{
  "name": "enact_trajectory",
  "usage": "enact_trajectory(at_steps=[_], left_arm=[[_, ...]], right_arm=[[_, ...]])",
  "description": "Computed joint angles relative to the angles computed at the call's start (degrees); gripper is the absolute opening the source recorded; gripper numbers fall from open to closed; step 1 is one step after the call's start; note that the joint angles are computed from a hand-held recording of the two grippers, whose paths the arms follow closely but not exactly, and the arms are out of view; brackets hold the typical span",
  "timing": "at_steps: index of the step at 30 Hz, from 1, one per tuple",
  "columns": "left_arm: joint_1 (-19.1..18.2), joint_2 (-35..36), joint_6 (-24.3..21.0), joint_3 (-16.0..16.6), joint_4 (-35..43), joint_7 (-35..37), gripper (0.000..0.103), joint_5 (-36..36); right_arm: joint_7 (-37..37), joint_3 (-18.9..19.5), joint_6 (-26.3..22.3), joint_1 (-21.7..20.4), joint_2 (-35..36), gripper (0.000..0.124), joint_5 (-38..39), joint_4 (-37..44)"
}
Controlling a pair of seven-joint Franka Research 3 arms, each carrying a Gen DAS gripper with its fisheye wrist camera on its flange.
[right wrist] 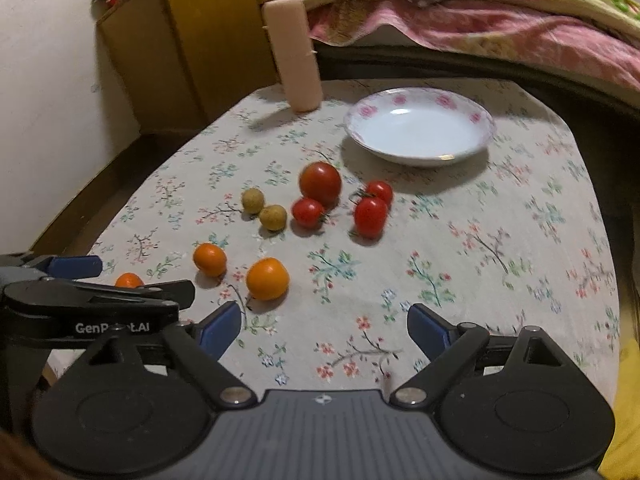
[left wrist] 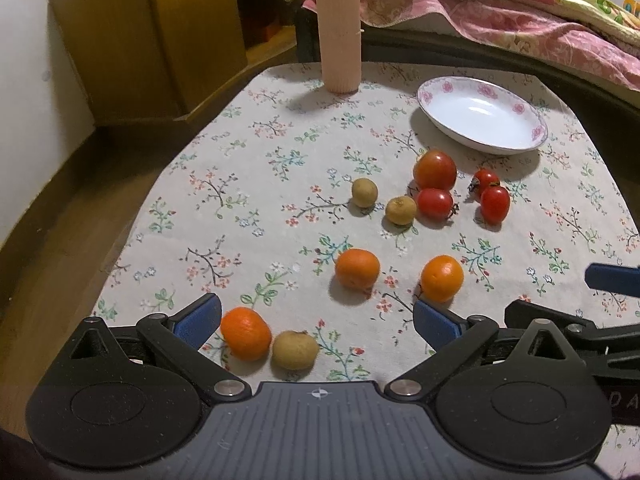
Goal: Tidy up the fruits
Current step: 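Grasp the large orange with the left tool while the right tool grasps a small orange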
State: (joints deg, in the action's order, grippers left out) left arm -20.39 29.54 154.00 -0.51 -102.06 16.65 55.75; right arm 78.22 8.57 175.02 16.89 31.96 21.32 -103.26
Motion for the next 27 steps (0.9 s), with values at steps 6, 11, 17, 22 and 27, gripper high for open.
enact_trajectory(at_steps=[6, 11, 17, 22, 27], left_arm=[[0.5, -0.01, -0.89, 0.31, 0.3, 2.51, 0.103, 1.19], [2.19, 0.32, -0.27, -0.15, 0.46, 7.4, 0.102, -0.04], [3.99, 0.65, 1.38, -0.25, -0.46, 13.1, 0.101, -2.79], [5.15, 0.58, 4.46, 0.52, -2.14, 12.57, 0.093, -5.64], [5.99, 1.17, 4.23, -0.08, -2.22, 14.43, 0.085, -9.33]], right_arm=[[-6.84, 5.01, -2.87, -3.83, 2.9, 0.073, 0.93, 4.68], [-12.92, 6.84, -6.14, -4.63, 6.61, 0.065, 2.23, 10.15], [-16.21, 5.04, -13.84, -3.06, 12.39, 0.054, 3.06, 19.42], [-17.53, 4.51, -18.93, -2.67, 16.01, 0.049, 4.28, 25.07], [-18.8, 3.37, -19.17, -1.52, 17.1, 0.048, 4.02, 26.47]])
